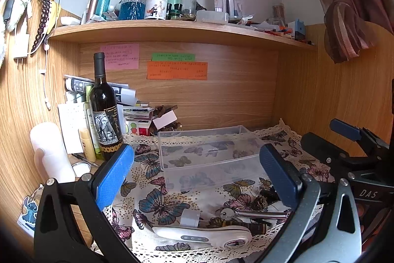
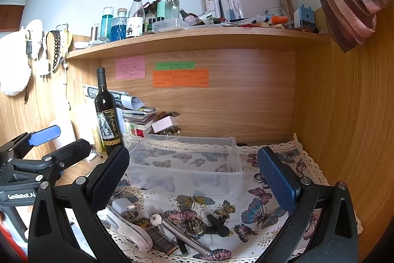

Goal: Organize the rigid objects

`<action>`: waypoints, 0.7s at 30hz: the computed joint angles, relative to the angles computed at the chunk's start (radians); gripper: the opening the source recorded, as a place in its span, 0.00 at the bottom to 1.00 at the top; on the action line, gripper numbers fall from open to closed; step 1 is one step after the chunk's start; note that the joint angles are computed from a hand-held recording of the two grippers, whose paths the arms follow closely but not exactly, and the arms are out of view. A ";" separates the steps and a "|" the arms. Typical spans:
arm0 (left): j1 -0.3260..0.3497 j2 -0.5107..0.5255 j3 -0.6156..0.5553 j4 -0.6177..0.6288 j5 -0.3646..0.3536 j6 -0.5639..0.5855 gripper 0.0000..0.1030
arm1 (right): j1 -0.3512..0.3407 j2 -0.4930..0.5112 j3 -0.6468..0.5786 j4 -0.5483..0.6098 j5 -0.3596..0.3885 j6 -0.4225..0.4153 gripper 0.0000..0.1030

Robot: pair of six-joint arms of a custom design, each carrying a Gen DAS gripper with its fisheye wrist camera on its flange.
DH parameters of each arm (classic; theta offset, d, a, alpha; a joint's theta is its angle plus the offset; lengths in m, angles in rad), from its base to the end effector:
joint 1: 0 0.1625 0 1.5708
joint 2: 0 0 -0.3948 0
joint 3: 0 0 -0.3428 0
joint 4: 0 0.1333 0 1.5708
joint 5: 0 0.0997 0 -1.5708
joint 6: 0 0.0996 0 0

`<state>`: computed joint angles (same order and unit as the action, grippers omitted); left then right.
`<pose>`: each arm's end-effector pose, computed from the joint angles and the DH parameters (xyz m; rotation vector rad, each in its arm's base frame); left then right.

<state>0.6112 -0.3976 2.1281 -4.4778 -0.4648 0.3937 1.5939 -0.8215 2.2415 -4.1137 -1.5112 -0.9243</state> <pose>-0.1910 -0.4053 0.0518 0.5770 1.9616 -1.5368 0.1497 -0.4499 0.1595 1.1130 -2.0744 1.3632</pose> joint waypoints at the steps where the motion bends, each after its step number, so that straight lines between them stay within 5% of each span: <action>1: 0.000 0.001 0.001 -0.006 -0.001 0.004 1.00 | 0.000 -0.001 0.001 0.001 0.000 0.001 1.00; 21: 0.001 -0.017 0.019 0.058 -0.001 -0.074 1.00 | -0.009 -0.024 0.014 0.049 0.028 0.007 1.00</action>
